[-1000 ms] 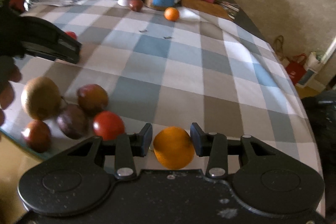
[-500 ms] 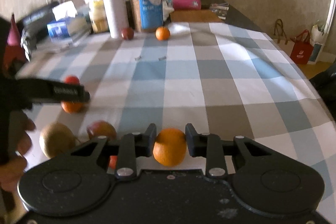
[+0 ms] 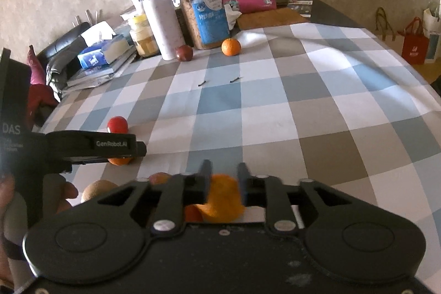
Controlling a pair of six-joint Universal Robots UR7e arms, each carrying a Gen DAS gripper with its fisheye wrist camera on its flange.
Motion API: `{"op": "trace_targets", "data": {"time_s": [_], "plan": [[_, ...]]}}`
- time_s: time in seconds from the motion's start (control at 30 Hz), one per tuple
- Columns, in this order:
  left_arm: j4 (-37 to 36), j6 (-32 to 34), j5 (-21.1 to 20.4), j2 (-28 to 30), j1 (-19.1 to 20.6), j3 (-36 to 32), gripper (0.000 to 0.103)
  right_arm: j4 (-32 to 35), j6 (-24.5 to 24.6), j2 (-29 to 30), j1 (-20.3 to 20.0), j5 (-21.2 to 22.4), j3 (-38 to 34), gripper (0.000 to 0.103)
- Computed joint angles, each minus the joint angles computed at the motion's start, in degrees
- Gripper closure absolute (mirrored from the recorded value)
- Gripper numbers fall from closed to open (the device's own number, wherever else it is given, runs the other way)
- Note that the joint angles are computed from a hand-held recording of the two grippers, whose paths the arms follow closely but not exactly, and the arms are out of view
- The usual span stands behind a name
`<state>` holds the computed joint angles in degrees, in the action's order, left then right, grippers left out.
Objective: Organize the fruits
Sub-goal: 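Close left gripper on its orange while right gripper closes on its orange, then carry the orange in left gripper and orange in right gripper over the gold tray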
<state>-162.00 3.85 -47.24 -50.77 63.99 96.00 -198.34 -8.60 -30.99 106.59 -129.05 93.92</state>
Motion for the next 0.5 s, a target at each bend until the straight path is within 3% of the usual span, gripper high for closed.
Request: {"op": "trace_targets", "data": {"time_s": [0.37,0.5], "plan": [[1.6,-1.5,-1.6,-0.7,0.7,-0.6,0.042,9.3,1.3,-2.2,-0.8,5.5,1.2,0.064],[2.5,-2.4,-2.5,-1.1,1.0,-0.9,0.042,11.4,-0.1,-1.3,-0.2,1.7,0.3,0.06]]}}
